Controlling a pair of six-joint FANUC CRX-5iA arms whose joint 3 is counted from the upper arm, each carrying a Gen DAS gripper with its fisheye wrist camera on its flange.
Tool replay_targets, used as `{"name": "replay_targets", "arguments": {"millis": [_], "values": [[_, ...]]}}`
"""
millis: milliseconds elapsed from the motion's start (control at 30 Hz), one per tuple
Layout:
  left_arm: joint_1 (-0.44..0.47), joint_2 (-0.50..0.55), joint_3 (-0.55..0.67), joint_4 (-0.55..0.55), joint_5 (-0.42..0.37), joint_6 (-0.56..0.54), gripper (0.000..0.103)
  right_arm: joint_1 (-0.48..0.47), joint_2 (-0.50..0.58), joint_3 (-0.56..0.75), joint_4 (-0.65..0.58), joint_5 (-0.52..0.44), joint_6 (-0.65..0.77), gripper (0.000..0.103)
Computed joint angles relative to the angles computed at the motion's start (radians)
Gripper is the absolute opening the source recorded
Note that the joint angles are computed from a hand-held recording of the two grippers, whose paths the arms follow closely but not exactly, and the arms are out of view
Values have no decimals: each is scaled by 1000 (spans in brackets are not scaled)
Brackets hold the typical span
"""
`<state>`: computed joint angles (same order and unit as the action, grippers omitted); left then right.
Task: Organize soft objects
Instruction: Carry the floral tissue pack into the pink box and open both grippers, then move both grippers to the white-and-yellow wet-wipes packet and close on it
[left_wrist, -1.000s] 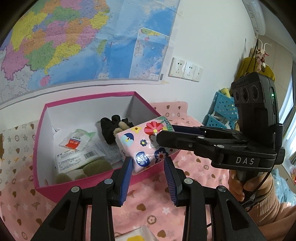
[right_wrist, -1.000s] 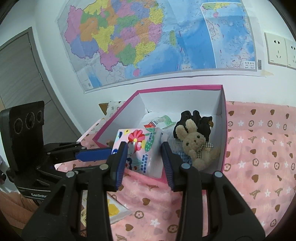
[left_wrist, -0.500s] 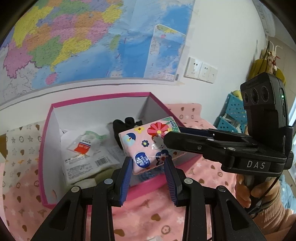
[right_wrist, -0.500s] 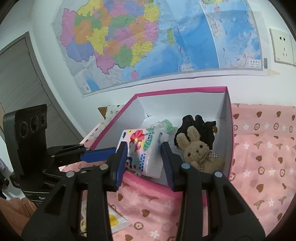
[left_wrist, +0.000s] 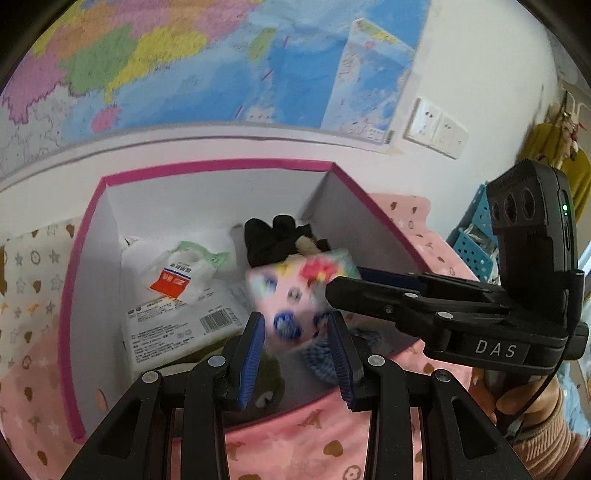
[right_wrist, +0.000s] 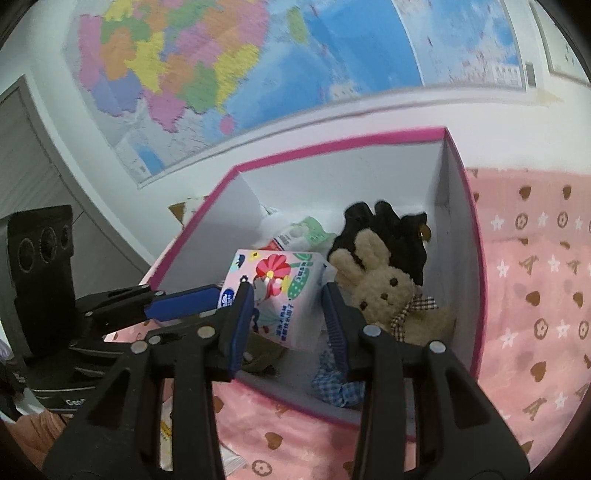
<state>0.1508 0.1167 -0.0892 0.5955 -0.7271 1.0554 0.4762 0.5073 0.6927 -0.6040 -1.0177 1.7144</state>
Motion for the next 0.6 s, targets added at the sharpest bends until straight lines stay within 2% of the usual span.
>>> {"name": "replay_targets", "arguments": {"millis": [133,333,433,600], "values": [[-1,-8,-6,-43,22,41,35,8,11,2,39,11,-46,43],[25,-83,-116,60,70,-65,35,4,-43,-66,33,47,-22,43],[46,-148,-197,143,93,-153,36,-6,-84,-107,2,53,17,44],[84,-238,-305,258,99,-263,43,-19,-158,-176,-62,46,97,49]]}}
